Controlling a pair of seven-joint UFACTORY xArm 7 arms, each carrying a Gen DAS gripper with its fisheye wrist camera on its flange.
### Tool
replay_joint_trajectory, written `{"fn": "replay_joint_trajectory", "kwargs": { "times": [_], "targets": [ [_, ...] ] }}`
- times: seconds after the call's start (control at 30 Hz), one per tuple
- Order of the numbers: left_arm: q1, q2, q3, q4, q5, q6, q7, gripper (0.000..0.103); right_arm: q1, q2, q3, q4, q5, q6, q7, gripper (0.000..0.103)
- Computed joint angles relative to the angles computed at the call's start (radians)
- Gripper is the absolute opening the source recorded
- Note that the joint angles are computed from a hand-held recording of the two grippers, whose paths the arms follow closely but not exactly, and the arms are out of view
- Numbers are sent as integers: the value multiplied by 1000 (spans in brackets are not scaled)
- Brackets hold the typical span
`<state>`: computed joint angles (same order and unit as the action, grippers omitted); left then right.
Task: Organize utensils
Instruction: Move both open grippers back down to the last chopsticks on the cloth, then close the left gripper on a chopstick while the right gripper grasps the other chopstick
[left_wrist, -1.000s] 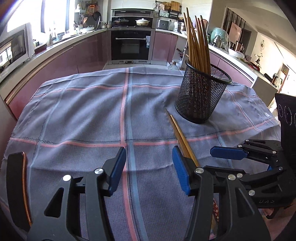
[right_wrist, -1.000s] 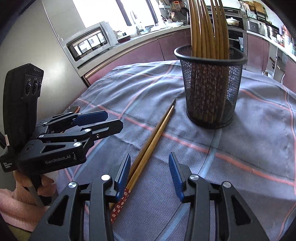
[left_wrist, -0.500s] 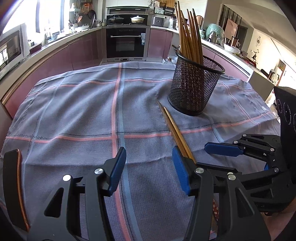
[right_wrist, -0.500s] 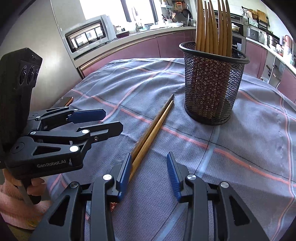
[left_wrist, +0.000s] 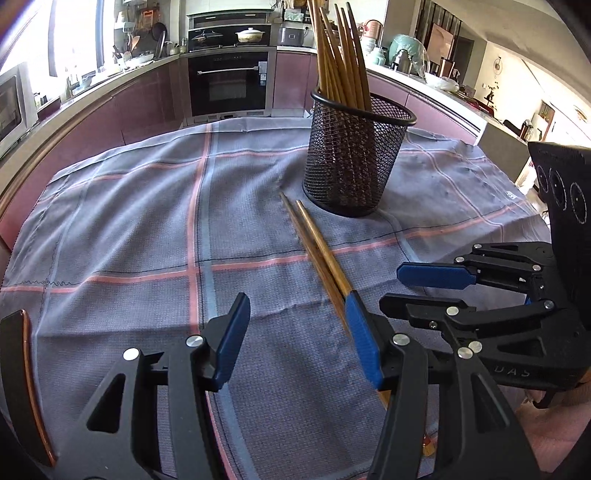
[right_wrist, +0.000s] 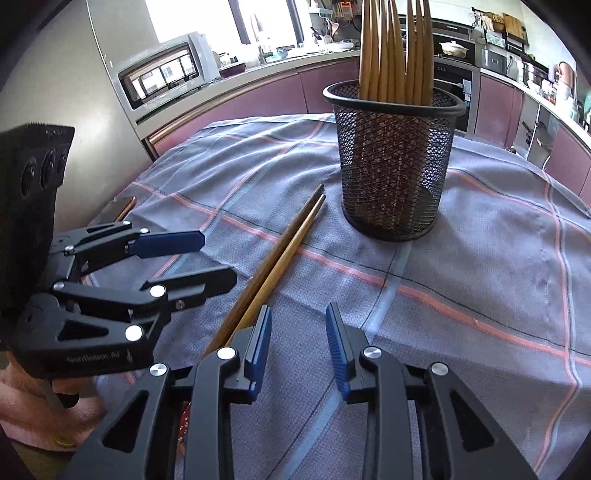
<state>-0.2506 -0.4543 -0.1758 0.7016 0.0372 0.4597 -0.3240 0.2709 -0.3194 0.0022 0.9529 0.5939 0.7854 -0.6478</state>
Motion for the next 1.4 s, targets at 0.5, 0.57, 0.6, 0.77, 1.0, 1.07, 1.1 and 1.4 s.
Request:
{"fn": "replay_joint_trajectory", "kwargs": {
  "times": [0.5, 0.57, 0.6, 0.77, 1.0, 1.07, 1.1, 1.4],
  "targets": [
    [-25, 31, 6, 7, -25, 11, 26, 49, -6, 11, -7, 16, 43, 18, -15, 29],
    [-23, 28, 6, 6, -22, 16, 27, 44, -4, 14, -5, 20, 47, 19, -16, 29],
    [-27, 24, 11, 3, -28, 16, 33, 42, -4, 14, -5, 20, 48, 17, -20, 29],
    [-34, 10, 20, -7, -50, 22, 50, 36, 3, 34, 9, 40, 48, 7, -20, 29],
    [-41, -1, 29, -21, -76, 12, 62, 33, 8, 88, 35, 79, 18, -17, 9, 29],
    [-41, -6, 30, -25, -82, 10, 64, 32, 8, 94, 46, 80, 1, -35, 16, 28],
    [-41, -10, 30, -29, -84, 9, 64, 32, 8, 94, 50, 80, -10, -42, 20, 28],
    [-42, 4, 30, -19, -91, 6, 67, 35, -1, 106, 47, 100, -53, -20, 47, 15]
  ]
}}
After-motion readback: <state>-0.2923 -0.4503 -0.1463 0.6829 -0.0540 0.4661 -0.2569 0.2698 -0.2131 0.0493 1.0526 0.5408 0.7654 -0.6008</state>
